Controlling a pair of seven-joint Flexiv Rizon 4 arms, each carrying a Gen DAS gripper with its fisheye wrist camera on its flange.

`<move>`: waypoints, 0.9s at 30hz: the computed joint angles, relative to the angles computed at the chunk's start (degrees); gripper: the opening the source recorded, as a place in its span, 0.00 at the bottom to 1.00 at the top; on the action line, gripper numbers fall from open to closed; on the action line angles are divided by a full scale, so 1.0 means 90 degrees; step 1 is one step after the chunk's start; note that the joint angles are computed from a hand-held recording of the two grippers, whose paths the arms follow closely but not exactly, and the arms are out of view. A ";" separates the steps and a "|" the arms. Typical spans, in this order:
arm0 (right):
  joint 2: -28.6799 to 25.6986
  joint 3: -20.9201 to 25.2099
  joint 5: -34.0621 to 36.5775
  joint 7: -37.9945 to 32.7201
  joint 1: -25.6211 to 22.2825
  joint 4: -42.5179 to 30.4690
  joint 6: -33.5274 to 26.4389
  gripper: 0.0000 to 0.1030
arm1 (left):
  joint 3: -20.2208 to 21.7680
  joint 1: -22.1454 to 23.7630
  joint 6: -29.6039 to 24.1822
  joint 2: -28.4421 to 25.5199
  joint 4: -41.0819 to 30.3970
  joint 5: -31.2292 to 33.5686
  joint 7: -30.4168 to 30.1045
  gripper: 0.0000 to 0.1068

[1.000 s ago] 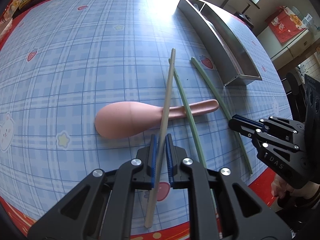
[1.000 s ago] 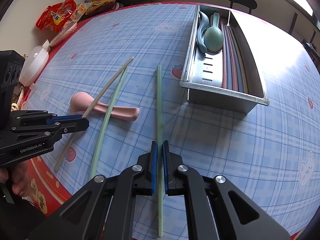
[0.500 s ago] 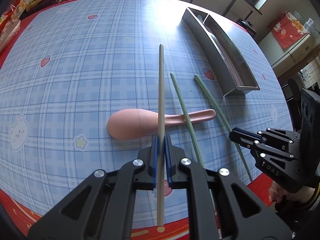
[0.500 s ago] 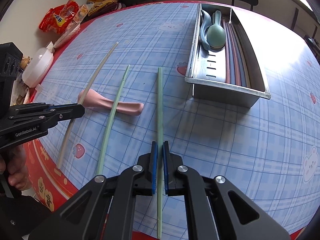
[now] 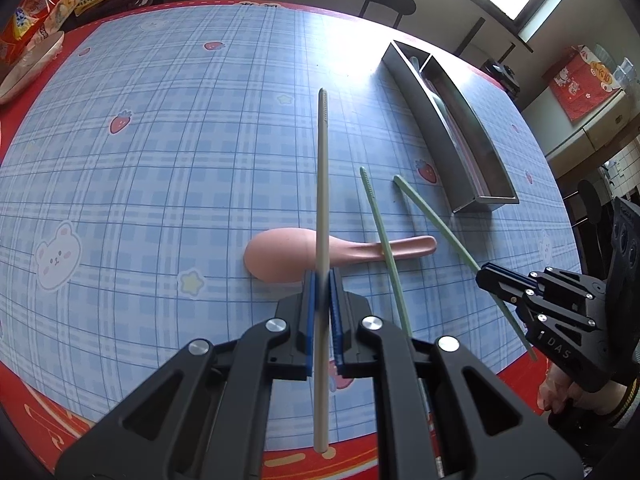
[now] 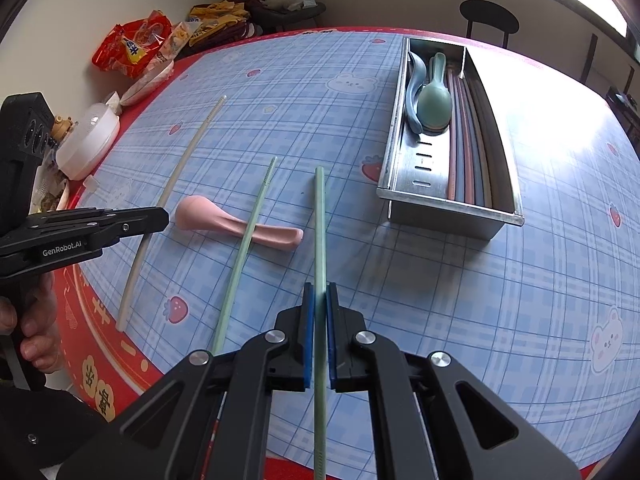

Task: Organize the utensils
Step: 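Lift both chopsticks and carry them over the steel tray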

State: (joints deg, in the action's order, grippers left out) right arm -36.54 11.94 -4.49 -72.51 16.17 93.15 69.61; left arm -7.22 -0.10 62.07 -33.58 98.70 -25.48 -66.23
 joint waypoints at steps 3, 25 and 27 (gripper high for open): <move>0.0046 -0.0028 -0.0040 -0.0037 0.0015 0.0051 0.0083 0.06 | -0.0006 0.0031 0.0007 0.0030 0.0043 -0.0035 0.0008 0.10; 0.0462 -0.0651 -0.0586 0.0984 0.0138 0.0532 0.0845 0.06 | 0.0241 -0.0072 -0.0534 -0.0064 -0.0545 0.0253 -0.0521 0.10; 0.0501 -0.0754 -0.0655 0.1166 0.0150 0.0586 0.0886 0.06 | 0.0194 -0.0059 -0.0520 -0.0065 -0.0608 0.0263 -0.0488 0.10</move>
